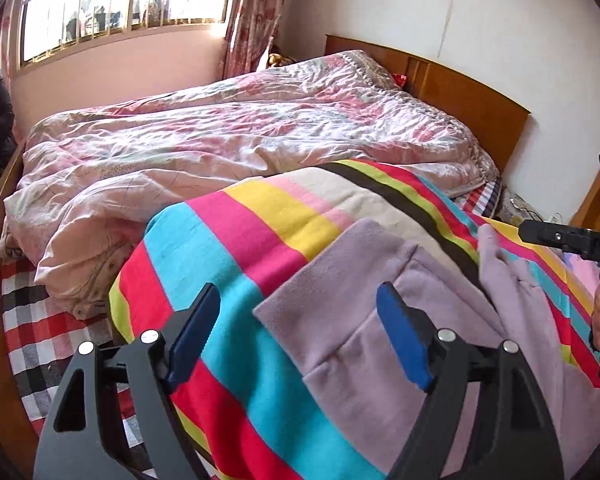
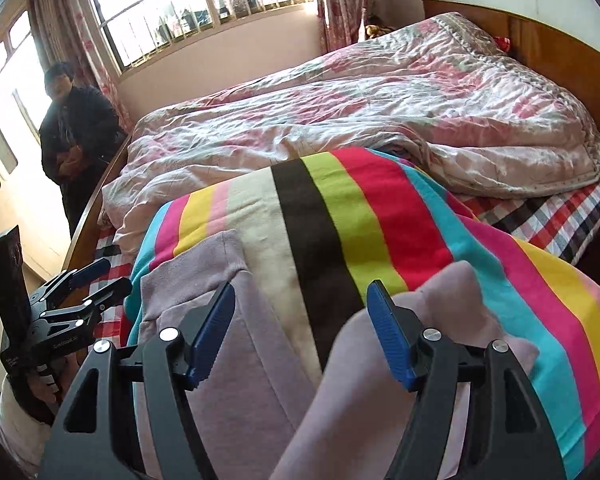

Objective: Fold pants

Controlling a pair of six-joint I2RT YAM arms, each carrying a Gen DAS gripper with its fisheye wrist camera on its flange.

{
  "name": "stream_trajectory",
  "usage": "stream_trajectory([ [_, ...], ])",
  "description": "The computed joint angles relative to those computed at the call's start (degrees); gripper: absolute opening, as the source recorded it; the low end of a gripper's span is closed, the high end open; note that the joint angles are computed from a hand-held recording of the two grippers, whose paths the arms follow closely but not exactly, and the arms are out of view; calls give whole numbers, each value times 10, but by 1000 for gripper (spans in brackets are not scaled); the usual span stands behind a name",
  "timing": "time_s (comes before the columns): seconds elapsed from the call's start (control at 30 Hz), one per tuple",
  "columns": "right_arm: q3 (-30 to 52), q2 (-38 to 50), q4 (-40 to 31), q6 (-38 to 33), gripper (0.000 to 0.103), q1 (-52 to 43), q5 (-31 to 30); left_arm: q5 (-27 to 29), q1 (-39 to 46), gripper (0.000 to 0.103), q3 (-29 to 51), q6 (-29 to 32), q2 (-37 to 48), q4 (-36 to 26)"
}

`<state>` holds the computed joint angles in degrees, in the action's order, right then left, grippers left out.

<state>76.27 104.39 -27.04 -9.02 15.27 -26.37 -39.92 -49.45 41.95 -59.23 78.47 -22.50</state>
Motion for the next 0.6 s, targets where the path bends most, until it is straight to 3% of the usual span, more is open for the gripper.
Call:
stream_trajectory([
  [0.07,-30,-10,-13,6,66,-76,-14,52,-17,91,15,76,14,75],
  [0.13,-54,0,-22,16,64,-140,-35,103,-24,92,45,122,61,120],
  [0.3,-71,63,-34,18,52,-190,-102,214,13,90,118,118,206,108],
  [0.33,-76,68,-20,23,48,-189,-113,219,16,90,113,126,217,123],
  [0.37,-73,75,-21,24,37,-182,-127,216,15,91,113,137,221,126],
  [0.4,-68,82,-22,30,29,-176,-132,218,15,91,112,140,218,124],
  [0.43,-76,72,-11,38,8,-163,-117,222,17,91,100,136,202,131],
  [0.5,-107,15,19,39,8,-133,-103,216,19,91,47,100,137,148],
  [0.6,-147,-115,42,46,8,-41,-65,146,1,91,-29,35,-2,111],
])
